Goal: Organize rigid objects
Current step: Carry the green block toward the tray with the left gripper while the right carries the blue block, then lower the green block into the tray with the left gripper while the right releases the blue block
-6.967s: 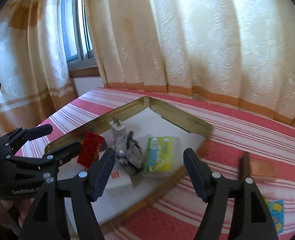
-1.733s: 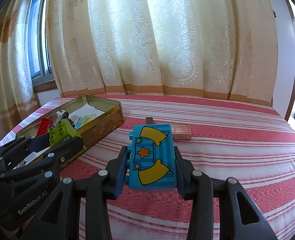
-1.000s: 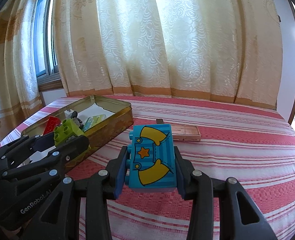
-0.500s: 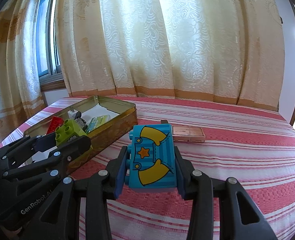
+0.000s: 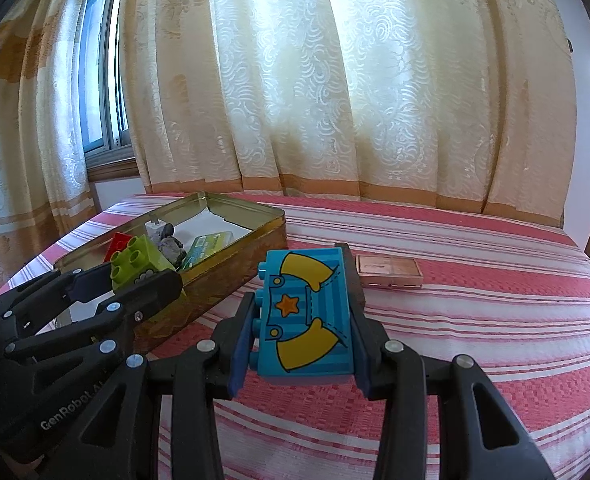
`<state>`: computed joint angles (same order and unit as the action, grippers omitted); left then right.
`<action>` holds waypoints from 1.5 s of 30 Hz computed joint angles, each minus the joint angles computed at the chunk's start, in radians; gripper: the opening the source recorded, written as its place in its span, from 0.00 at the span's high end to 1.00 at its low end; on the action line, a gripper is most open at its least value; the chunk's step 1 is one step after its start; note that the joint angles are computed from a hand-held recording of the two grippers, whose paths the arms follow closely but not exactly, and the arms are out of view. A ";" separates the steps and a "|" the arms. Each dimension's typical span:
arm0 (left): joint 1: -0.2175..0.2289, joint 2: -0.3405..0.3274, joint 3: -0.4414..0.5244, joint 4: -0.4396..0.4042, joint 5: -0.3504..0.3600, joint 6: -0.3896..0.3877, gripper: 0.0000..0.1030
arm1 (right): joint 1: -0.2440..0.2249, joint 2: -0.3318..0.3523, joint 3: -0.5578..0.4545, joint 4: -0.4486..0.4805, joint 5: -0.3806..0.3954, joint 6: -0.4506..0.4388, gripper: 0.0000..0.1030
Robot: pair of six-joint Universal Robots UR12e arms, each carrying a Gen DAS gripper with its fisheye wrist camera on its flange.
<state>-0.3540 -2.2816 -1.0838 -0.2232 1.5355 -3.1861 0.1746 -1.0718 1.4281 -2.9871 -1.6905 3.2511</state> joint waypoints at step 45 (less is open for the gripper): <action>0.094 0.019 0.023 -0.137 0.062 -0.018 0.59 | 0.025 0.146 -0.303 0.257 0.211 -0.101 0.57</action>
<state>-0.2604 -2.2625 -1.0605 -0.3603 1.5972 -3.2037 0.1999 -0.9256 1.1256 -2.7302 -1.4796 3.1501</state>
